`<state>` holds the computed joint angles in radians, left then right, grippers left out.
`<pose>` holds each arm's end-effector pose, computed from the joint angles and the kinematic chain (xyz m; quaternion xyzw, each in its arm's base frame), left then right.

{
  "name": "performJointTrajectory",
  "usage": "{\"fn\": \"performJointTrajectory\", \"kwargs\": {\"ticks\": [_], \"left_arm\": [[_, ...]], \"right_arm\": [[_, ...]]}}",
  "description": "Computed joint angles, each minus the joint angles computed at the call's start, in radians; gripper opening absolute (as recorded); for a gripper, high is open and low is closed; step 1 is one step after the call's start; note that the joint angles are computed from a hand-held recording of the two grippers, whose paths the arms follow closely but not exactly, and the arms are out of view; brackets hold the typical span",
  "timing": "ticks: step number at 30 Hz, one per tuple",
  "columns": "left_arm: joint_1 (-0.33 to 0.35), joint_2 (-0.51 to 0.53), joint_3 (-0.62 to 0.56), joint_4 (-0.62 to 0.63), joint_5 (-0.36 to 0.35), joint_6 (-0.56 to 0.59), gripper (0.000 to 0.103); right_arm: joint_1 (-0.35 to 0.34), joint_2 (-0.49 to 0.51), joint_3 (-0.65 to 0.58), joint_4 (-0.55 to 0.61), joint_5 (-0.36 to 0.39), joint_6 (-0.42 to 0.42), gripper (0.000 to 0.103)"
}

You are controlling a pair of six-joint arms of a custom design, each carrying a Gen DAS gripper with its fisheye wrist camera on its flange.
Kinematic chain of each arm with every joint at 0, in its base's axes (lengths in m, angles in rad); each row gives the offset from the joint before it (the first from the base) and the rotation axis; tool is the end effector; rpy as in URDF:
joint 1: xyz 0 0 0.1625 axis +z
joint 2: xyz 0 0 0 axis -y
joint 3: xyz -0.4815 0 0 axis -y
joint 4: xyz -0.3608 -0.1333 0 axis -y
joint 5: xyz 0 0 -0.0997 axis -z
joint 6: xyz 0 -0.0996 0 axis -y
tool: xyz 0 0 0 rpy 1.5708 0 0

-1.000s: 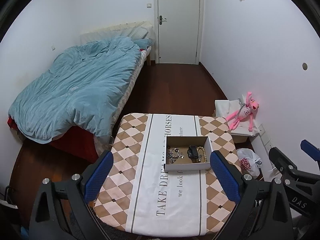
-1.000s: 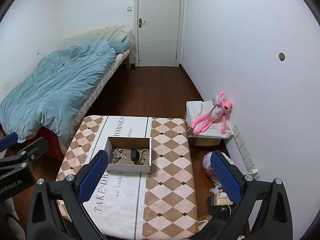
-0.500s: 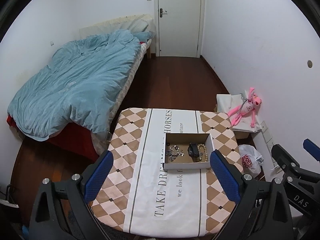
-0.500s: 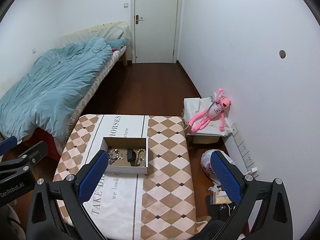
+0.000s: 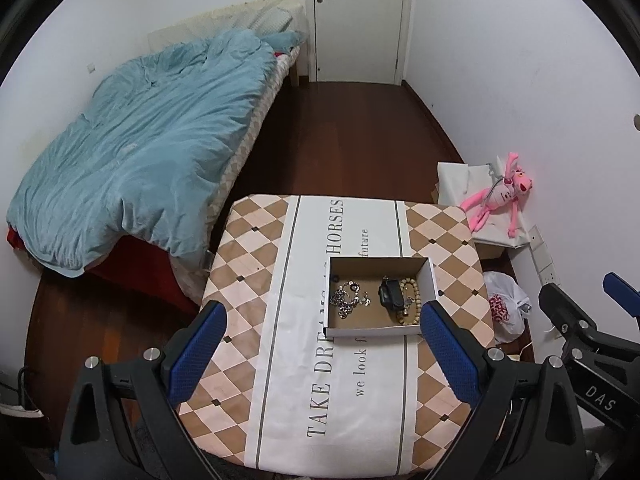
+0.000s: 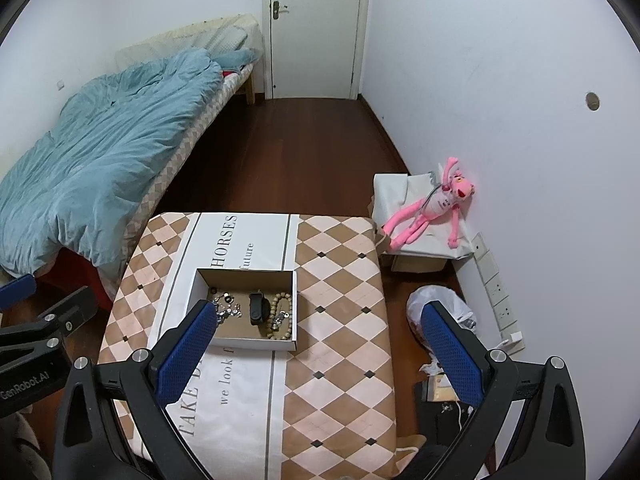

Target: Organize jewelry

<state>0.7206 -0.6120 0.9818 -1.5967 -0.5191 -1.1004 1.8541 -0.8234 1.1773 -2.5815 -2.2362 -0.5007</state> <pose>-0.4619 -0.6981 0.2286 -0.0211 0.8562 -0.3264 0.3999 0.2905 -0.7409 0.3894 0.2444 -0.8670 0.2695 0.3404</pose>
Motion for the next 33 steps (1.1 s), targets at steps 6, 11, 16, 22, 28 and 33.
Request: {"fn": "performJointTrajectory", "kwargs": {"ticks": [6, 11, 16, 22, 28, 33], "left_arm": [[0.011, 0.004, -0.017, 0.004, -0.025, 0.004, 0.099], [0.019, 0.009, -0.029, 0.024, -0.037, -0.007, 0.099], [0.022, 0.011, -0.029, 0.029, -0.038, 0.001, 0.099], [0.025, 0.008, -0.011, 0.024, -0.046, 0.003, 0.099], [0.028, 0.003, 0.008, 0.014, -0.049, 0.001, 0.099], [0.028, 0.004, 0.008, 0.017, -0.049, 0.0, 0.099]], "right_arm": [[0.002, 0.014, -0.031, 0.049, -0.006, 0.008, 0.103], [0.001, 0.018, -0.035, 0.066, -0.008, 0.012, 0.103], [-0.004, 0.02, -0.032, 0.072, -0.014, 0.02, 0.103], [-0.01, 0.019, -0.025, 0.077, -0.02, 0.026, 0.103], [-0.012, 0.019, -0.021, 0.081, -0.025, 0.024, 0.103], [-0.012, 0.021, -0.022, 0.084, -0.029, 0.021, 0.103]]}}
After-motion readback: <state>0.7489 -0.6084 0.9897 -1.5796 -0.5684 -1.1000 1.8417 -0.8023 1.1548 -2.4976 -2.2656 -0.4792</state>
